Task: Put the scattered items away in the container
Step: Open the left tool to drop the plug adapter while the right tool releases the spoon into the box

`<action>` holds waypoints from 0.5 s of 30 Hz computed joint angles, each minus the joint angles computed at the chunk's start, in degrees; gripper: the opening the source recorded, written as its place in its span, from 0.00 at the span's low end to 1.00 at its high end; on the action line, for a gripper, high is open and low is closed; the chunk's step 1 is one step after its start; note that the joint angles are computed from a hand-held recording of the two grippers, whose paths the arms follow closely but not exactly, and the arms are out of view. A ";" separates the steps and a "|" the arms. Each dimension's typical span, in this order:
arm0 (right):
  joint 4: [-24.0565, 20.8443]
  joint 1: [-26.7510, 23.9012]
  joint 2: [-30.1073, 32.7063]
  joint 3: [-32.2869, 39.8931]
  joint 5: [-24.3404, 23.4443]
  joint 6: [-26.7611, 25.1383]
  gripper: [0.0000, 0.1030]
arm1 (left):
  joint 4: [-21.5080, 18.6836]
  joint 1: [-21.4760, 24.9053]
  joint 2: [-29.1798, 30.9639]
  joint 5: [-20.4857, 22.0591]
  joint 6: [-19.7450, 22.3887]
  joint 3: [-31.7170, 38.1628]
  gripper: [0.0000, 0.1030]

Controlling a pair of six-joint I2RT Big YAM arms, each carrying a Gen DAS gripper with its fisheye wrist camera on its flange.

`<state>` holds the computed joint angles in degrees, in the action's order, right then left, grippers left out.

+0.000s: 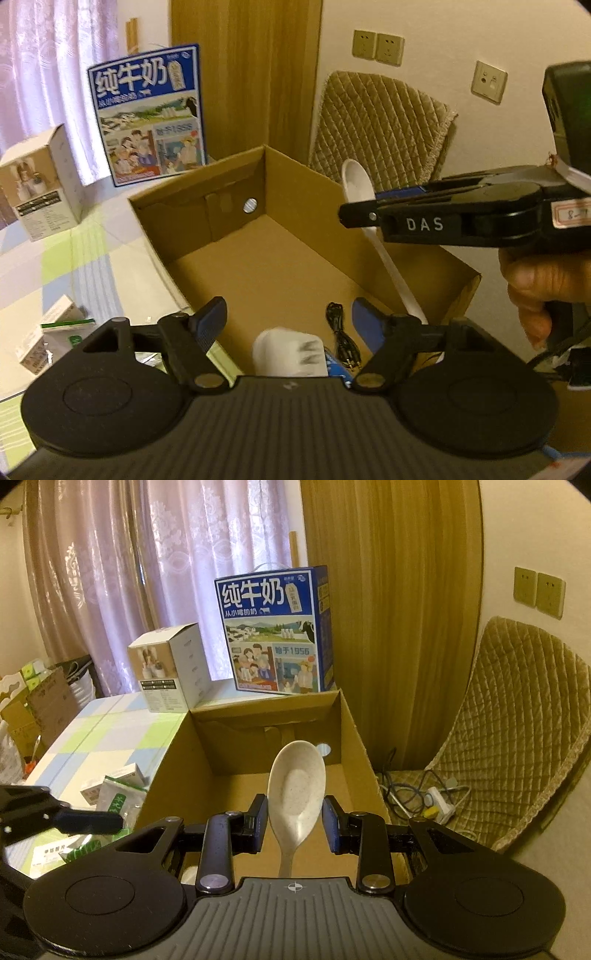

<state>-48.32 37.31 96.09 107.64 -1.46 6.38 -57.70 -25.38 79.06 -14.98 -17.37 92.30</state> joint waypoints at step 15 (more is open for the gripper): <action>1.50 0.99 -0.78 -1.16 0.50 1.46 0.52 | -0.11 -0.10 -5.45 -1.97 -3.09 -4.92 0.69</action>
